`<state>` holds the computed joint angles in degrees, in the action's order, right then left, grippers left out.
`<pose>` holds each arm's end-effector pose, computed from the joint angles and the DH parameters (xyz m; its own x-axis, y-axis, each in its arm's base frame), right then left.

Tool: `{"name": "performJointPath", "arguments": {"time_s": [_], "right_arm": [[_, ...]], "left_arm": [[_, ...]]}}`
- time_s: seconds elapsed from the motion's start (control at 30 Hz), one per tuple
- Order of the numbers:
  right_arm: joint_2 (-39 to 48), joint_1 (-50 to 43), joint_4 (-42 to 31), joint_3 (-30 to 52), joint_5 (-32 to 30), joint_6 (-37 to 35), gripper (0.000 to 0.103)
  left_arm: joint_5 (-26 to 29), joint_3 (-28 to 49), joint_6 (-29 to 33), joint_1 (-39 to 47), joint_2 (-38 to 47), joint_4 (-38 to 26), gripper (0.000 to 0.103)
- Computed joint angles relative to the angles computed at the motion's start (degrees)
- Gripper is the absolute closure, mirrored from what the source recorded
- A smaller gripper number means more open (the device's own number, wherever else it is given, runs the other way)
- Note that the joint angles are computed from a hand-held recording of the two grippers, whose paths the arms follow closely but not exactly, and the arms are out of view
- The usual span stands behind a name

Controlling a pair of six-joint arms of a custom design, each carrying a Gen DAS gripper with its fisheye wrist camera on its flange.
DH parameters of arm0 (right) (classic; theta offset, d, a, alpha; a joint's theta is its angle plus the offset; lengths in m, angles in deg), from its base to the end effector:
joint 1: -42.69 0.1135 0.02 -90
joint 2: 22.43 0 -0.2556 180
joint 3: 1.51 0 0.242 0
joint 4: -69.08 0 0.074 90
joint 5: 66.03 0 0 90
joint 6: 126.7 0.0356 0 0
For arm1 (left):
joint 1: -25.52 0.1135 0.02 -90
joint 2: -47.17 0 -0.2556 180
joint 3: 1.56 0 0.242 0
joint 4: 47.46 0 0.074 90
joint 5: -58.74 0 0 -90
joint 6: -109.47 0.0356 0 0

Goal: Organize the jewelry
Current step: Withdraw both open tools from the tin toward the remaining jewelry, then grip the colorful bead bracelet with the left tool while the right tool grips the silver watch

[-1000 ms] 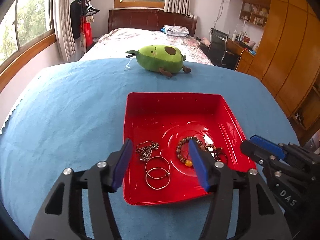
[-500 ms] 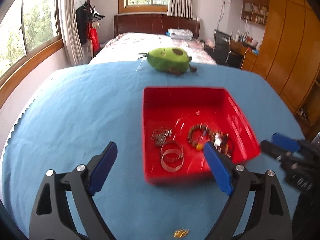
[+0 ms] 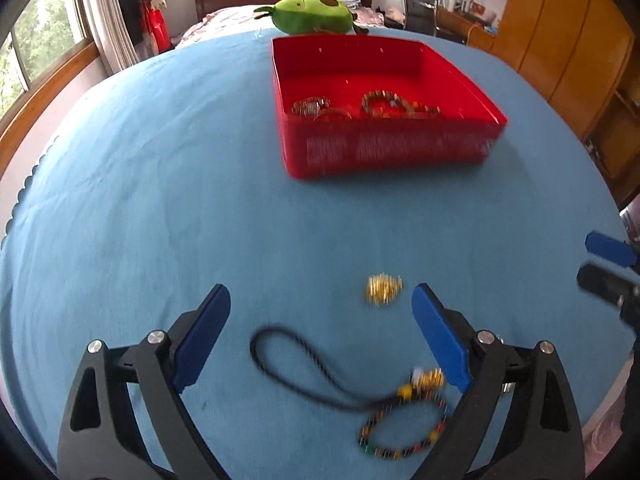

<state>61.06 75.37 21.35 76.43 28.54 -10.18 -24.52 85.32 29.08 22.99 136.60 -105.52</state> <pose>0.2518 0.1582 0.2563 -0.8261 -0.0011 -0.5635 -0.1445 0.9670 0.2098 0.3124 -0.0180 0.2630 -0.8413 0.2031 -0.5009 0.2453 0.9693 -0.0189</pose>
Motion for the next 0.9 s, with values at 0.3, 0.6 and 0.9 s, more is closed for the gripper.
{"name": "performJointPath", "arguments": {"time_s": [0.3,0.6,0.9], "right_arm": [[-5.77,7.22,2.02,-8.36,0.67,4.83,0.036],[0.85,9.31,5.02,-8.81,-0.06,5.89,0.047],[7.17,9.37,7.13,-6.01,-1.11,5.96,0.051]], "left_arm": [[5.70,-11.26,0.93,6.98,-10.60,0.01,0.011],[6.55,-17.01,1.43,10.37,-14.84,-0.22,0.011],[7.43,-19.99,1.59,10.99,-18.06,-0.48,0.011]]}}
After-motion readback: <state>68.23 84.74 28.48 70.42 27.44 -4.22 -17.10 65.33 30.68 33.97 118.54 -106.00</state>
